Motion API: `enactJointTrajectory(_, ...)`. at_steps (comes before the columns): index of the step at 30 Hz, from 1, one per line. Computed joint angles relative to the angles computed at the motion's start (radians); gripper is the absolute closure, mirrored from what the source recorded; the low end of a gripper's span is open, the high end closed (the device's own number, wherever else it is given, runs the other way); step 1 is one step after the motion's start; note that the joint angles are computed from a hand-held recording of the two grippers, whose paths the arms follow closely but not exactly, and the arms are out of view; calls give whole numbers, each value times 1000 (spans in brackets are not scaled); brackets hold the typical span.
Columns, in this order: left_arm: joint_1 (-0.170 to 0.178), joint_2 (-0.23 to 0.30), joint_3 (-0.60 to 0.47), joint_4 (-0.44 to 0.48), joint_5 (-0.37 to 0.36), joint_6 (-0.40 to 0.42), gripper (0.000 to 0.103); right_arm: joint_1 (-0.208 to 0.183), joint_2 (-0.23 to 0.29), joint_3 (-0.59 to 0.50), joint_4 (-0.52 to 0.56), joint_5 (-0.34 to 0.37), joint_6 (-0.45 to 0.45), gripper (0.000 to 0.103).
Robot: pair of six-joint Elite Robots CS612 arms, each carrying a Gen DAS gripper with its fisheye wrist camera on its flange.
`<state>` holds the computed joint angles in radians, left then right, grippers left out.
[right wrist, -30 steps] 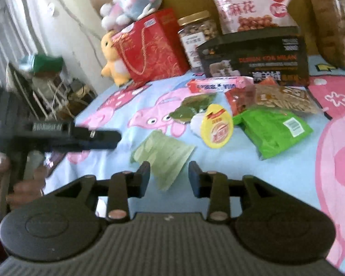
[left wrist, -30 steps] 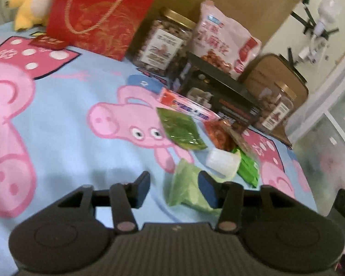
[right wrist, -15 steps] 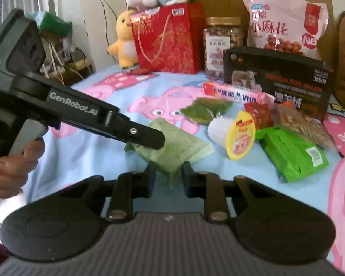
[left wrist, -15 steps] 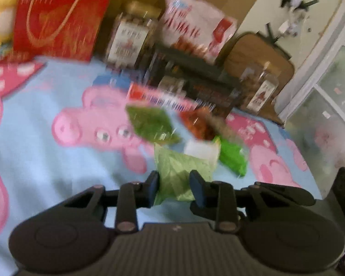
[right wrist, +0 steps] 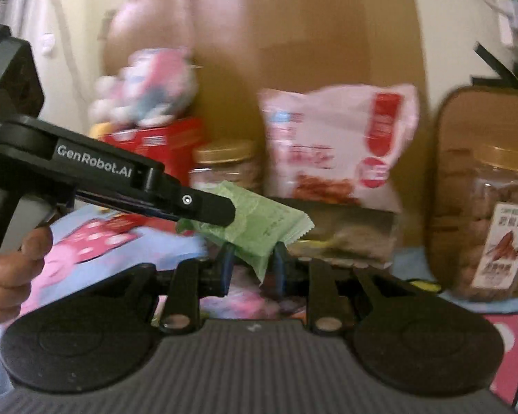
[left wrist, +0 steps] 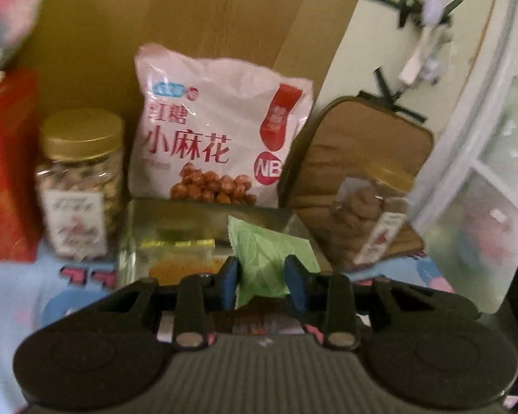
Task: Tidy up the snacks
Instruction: 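Carry the green packet into the tin box and release it, then grasp the clear seed bag with brown label with the right gripper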
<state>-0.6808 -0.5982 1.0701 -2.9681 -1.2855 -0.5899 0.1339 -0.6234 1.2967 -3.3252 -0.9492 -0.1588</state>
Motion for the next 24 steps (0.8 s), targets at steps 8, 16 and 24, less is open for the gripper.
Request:
enactJointTrajectory(8,13,100,-180,192,56,21,72,4,81,-142,87,-144,44,66)
enactJointTrajectory(16,-19,-35,71,5,37,20,71,-47,13,16,-55,-19,230,65)
enactJointTrajectory(24,-24,-41,108,128,-119,-115,58,-77,-29,131,39,14,352,64)
